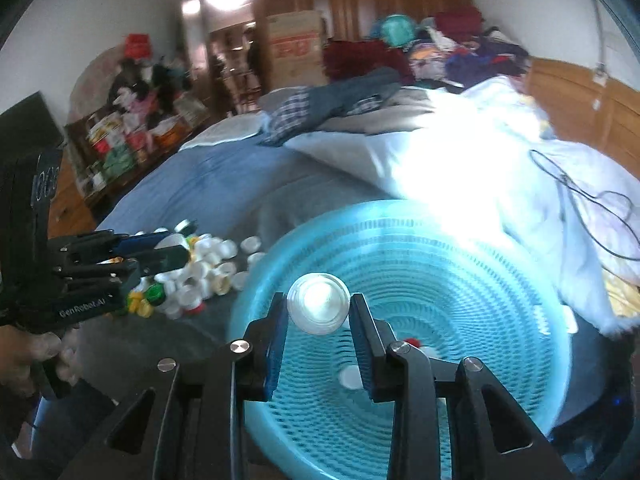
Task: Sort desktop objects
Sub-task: 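Carry both white caps over the turquoise basket, then open both tools to drop the white caps into the basket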
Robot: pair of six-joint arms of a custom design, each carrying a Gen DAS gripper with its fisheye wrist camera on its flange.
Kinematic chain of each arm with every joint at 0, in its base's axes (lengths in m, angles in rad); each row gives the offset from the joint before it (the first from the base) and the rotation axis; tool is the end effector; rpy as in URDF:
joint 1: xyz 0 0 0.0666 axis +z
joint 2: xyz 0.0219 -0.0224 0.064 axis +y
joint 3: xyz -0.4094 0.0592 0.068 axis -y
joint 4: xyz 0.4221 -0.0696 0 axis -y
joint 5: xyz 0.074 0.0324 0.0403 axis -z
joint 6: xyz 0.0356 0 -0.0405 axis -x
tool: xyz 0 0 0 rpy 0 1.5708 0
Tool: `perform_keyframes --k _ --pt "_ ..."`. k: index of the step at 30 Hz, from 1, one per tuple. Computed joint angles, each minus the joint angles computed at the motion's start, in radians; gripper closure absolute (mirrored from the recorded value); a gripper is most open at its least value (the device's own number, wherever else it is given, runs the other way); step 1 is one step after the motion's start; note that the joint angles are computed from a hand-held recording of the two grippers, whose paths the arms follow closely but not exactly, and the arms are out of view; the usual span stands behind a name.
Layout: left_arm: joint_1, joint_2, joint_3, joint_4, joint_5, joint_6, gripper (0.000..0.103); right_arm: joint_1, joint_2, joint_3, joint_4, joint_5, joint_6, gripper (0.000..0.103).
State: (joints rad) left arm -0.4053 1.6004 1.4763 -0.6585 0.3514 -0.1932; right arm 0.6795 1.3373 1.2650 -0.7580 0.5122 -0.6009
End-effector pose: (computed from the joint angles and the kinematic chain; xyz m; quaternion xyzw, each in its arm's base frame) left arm 0.5435 -0.2470 0.4097 0.3321 0.8489 -0.2005 0.3589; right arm 0.3885 0.2909 0.4365 0.0562 0.9047 0.0197 0.4218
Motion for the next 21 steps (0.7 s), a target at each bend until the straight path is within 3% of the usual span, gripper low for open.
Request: perform_keyframes --k 6,21 --pt "-0.072 0.051 0.07 -0.064 0.016 -0.01 0.076 -0.018 -0.051 -0.03 -0.018 0.03 -0.029 0.069" --pt "-0.084 0.053 0.084 -0.067 0.024 -0.002 0.076 -0.017 -0.055 -0.046 -0.012 0.024 -0.04 0.069"
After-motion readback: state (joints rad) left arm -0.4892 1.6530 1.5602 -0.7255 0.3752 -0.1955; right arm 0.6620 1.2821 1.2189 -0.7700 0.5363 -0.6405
